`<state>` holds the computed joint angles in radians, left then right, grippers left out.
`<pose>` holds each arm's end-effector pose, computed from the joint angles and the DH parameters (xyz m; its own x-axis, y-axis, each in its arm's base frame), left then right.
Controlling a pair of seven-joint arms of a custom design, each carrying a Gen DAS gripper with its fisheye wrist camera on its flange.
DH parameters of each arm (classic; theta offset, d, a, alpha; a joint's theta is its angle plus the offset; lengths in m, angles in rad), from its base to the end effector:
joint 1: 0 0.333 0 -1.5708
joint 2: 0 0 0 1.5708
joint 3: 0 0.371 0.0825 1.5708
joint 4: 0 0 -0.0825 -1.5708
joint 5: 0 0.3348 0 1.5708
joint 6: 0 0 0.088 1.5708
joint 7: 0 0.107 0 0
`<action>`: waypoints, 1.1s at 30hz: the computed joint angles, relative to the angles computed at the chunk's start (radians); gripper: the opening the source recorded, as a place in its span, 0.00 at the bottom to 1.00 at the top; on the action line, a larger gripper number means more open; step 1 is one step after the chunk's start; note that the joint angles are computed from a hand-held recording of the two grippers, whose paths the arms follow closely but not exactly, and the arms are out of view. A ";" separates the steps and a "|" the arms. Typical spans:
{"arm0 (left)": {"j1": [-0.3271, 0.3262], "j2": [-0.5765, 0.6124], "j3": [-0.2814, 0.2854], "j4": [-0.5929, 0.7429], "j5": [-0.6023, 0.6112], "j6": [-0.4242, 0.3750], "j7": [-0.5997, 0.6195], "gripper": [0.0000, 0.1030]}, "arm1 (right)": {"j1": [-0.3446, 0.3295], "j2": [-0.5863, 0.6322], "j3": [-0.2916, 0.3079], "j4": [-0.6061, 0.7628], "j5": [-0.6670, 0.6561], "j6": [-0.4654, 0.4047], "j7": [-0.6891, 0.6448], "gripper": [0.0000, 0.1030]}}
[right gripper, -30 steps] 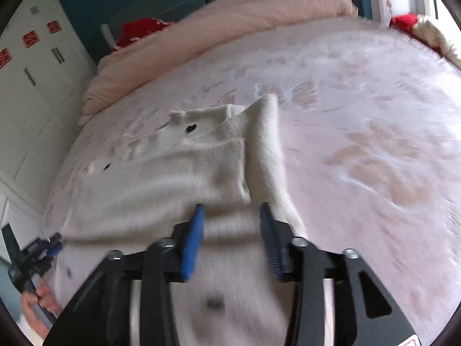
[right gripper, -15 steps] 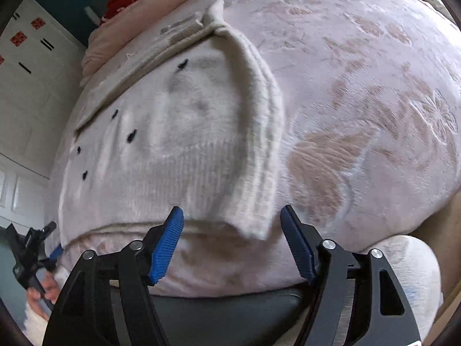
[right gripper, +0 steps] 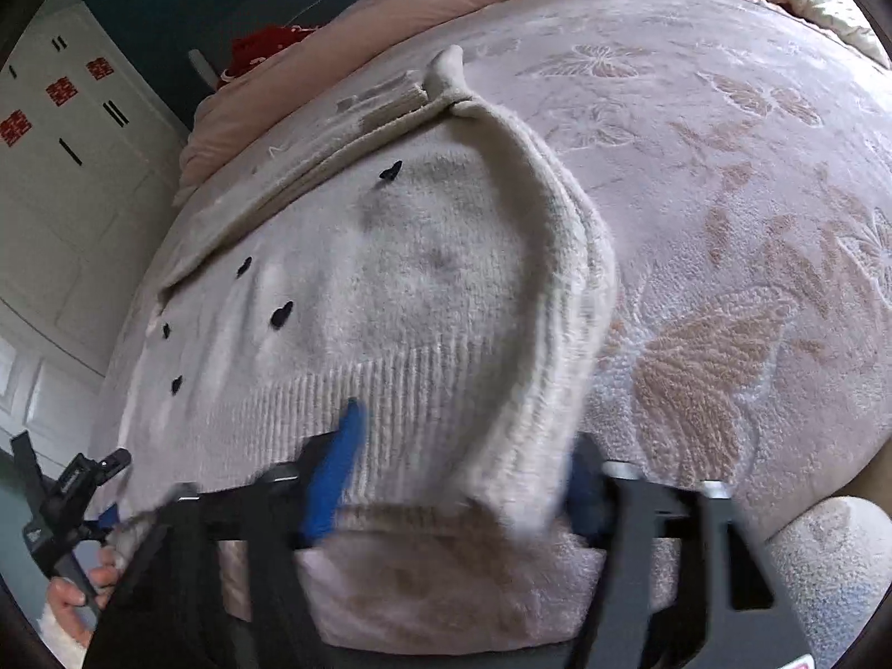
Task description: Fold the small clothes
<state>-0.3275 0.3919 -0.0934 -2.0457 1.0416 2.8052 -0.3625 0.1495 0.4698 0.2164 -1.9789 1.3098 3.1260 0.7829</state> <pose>0.5332 -0.2781 0.3614 0.4765 -0.8357 0.2731 -0.6883 -0.5479 -0.4755 0.5985 0.1230 0.3499 -0.0723 -0.9078 -0.4132 -0.8147 0.2927 -0.5005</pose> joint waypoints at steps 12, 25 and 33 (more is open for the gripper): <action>0.039 -0.080 0.047 -0.074 0.137 0.224 -0.127 0.07 | -0.018 -0.082 -0.020 -0.006 0.247 -0.111 -0.127 0.09; 0.138 -0.407 -0.176 -0.434 -0.614 0.299 0.638 0.06 | 0.076 -0.416 -0.186 -0.335 -0.525 -0.325 0.182 0.08; -0.174 -0.597 -0.080 -0.523 -1.111 0.064 1.096 0.06 | 0.055 -0.647 -0.194 -0.494 -0.663 -0.587 0.169 0.08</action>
<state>-0.5013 -0.2051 -0.1738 -2.5689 -0.0697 2.8691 0.7335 0.2046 -0.1772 0.0221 -2.4731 0.6469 2.5391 0.9517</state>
